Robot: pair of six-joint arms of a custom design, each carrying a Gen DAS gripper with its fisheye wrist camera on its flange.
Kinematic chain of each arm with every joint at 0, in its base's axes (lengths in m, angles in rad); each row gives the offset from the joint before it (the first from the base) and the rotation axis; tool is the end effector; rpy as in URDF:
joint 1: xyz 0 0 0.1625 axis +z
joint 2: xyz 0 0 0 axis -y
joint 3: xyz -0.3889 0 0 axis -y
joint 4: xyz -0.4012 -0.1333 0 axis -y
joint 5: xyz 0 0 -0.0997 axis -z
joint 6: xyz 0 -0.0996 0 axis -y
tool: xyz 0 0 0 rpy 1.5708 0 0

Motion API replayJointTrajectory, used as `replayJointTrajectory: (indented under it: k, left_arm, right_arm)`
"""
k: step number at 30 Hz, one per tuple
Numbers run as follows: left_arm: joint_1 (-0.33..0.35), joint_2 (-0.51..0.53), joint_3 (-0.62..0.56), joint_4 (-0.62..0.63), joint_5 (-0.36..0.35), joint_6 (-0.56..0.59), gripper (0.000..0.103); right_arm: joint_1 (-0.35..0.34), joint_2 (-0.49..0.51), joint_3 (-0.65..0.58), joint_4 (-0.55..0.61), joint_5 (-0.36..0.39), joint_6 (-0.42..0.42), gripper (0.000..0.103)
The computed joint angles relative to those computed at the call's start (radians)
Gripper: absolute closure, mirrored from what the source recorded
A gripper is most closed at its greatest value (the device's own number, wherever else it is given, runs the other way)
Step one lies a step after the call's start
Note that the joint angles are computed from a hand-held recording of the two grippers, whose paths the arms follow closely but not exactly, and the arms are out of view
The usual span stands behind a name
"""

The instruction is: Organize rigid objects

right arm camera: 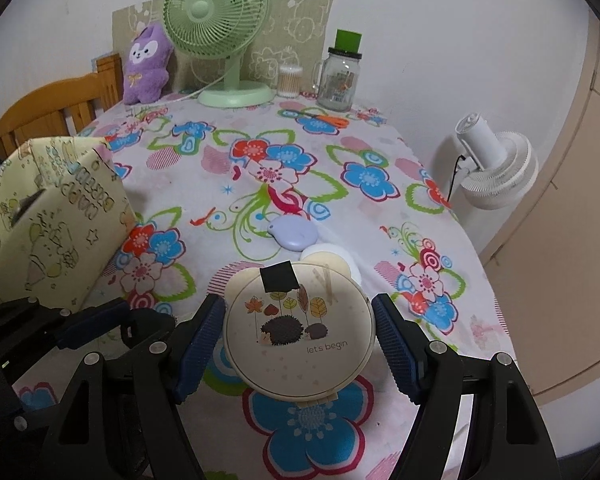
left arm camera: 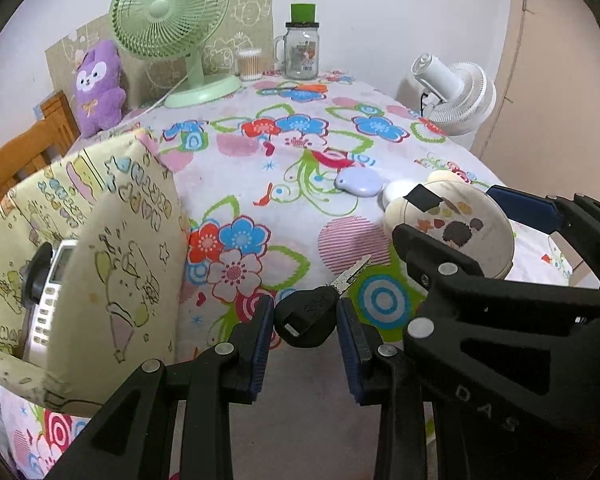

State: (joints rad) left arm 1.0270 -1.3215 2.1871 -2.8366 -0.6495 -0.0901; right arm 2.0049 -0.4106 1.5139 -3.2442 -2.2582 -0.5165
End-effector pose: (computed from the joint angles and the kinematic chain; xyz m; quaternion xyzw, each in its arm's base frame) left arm -0.0619 -0.5133 0.2172 0.1114 0.8753 -0.3050 0.3585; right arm 0.3424 -0.5719 -0.0514 0.3292 -0.8467 0.2512 0.3340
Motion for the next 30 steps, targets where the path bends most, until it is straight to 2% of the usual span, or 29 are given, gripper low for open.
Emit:
replayJointTrajectory:
  k: [9,15,30]
  left_arm:
    - [-0.037,-0.028,-0.003,0.013,0.015,0.029,0.071]
    - [-0.057,-0.050,-0.012,0.034,0.020,0.047,0.071]
    - [-0.083,-0.112,-0.023,0.084,0.022,0.088,0.071]
  right_arm:
    - [0.024,-0.036,0.026,-0.009,-0.003,0.025,0.026]
    - [0.034,-0.065,0.033,0.031,0.008,0.087,0.026]
    - [0.077,-0.075,0.005,0.057,0.001,0.106,0.026]
